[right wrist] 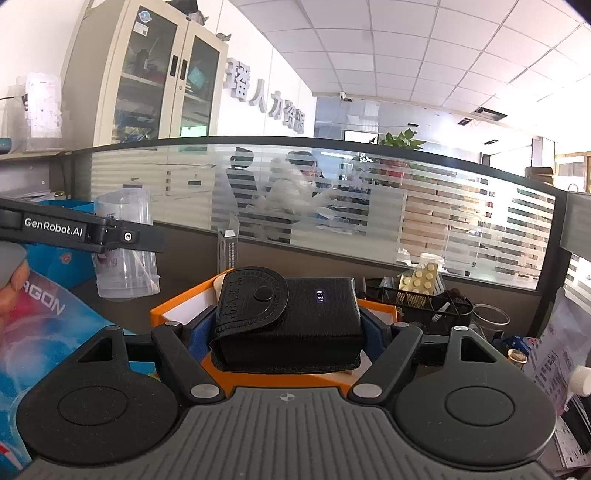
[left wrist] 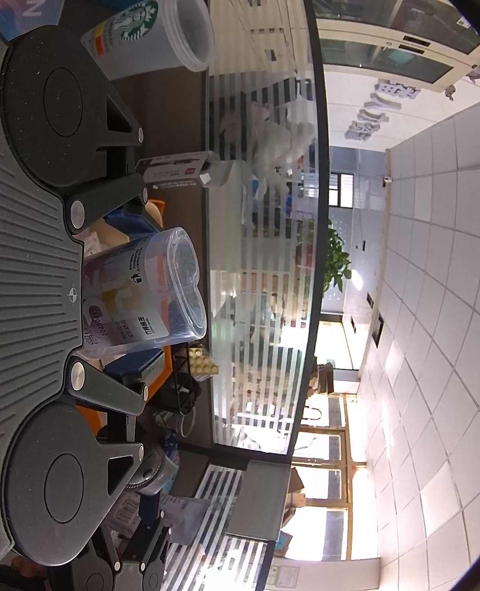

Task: Organize rigid objects
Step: 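Carry the canister and black pouch over the orange box with both tools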

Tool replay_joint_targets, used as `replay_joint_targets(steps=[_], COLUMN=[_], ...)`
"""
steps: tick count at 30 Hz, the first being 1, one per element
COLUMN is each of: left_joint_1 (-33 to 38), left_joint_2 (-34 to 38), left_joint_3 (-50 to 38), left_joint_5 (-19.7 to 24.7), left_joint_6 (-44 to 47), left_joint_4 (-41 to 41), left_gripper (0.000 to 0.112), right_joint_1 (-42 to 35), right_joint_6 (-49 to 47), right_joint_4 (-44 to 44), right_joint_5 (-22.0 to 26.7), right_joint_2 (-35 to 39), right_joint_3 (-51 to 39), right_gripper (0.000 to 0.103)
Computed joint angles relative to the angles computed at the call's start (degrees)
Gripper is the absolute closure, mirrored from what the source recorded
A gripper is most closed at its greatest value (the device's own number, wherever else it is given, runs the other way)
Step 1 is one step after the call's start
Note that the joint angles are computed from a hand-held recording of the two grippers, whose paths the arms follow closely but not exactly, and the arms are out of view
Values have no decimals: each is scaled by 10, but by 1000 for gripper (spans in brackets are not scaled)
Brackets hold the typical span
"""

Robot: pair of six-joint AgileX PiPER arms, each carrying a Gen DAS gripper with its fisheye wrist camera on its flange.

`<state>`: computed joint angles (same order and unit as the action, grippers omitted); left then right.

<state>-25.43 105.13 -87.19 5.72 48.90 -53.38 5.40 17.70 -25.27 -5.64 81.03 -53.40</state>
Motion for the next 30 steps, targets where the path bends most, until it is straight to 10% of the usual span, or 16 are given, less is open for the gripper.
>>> replay_joint_targets(steps=[15, 30], left_joint_1=[2, 7], left_joint_2=[107, 235], left_joint_3=[-175, -374], left_joint_5=[45, 133], left_joint_6=[-406, -519], left_joint_4=[392, 486], left_gripper=[49, 49], right_joint_1=[-26, -47], right_joint_6=[298, 643], right_joint_4=[-271, -577], right_joint_5=[-15, -32], right_joint_2=[105, 210], right_joint_3=[-126, -271], right_gripper=[29, 29])
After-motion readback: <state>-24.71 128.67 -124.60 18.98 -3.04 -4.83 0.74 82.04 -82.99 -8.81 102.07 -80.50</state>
